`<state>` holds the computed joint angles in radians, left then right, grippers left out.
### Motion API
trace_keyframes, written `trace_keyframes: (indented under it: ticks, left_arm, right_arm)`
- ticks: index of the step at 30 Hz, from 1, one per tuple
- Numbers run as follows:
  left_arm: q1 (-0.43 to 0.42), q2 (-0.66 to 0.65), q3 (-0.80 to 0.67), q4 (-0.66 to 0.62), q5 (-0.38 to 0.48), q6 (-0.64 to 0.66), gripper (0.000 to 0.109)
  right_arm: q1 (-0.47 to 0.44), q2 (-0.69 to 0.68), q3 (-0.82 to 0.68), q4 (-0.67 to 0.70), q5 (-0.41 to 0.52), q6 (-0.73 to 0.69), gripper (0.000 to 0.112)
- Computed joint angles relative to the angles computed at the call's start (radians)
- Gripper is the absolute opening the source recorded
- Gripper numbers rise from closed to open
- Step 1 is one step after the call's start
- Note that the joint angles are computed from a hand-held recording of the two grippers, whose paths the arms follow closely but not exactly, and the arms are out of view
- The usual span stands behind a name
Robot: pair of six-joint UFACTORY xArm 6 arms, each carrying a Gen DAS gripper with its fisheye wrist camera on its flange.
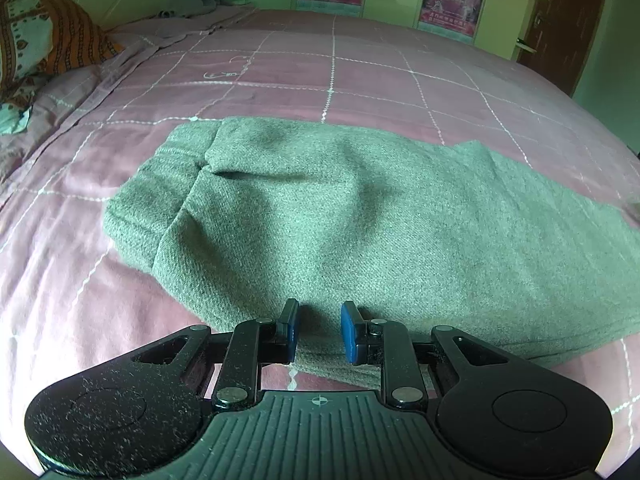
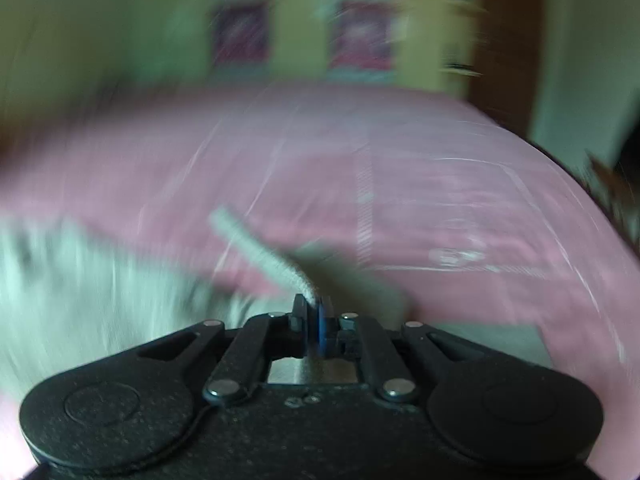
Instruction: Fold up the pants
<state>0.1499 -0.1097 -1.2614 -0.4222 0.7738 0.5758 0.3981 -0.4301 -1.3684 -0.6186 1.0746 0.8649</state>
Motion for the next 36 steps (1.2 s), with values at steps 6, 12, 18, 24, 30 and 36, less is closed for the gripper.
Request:
trace_keyframes:
  ticks: [6, 12, 18, 24, 30, 36]
  left_arm:
    - [-0.023, 0.000, -0.002, 0.069, -0.015, -0.025, 0.024]
    - [-0.013, 0.006, -0.010, 0.051, -0.001, -0.041, 0.024]
    - [-0.006, 0.004, -0.002, 0.020, -0.013, -0.066, 0.025]
    - [0.060, -0.058, 0.072, -0.141, -0.157, -0.150, 0.025]
    - [0.136, 0.026, -0.019, -0.196, -0.073, -0.240, 0.031]
    - [0.125, 0.120, -0.106, -0.153, -0.056, -0.287, 0.024]
  right_arm:
    - [-0.195, -0.383, 0.355, 0.171, -0.097, 0.385, 0.005]
    - [-0.259, -0.484, 0.467, 0.248, -0.054, 0.470, 0.022]
    - [-0.264, -0.526, 0.486, 0.243, -0.041, 0.449, 0.040]
    - [-0.289, -0.485, 0.490, 0.280, -0.101, 0.423, 0.051]
    - [-0.270, -0.493, 0.498, 0.255, -0.106, 0.443, 0.051]
    - [-0.255, -0.473, 0.476, 0.239, -0.078, 0.443, 0.051]
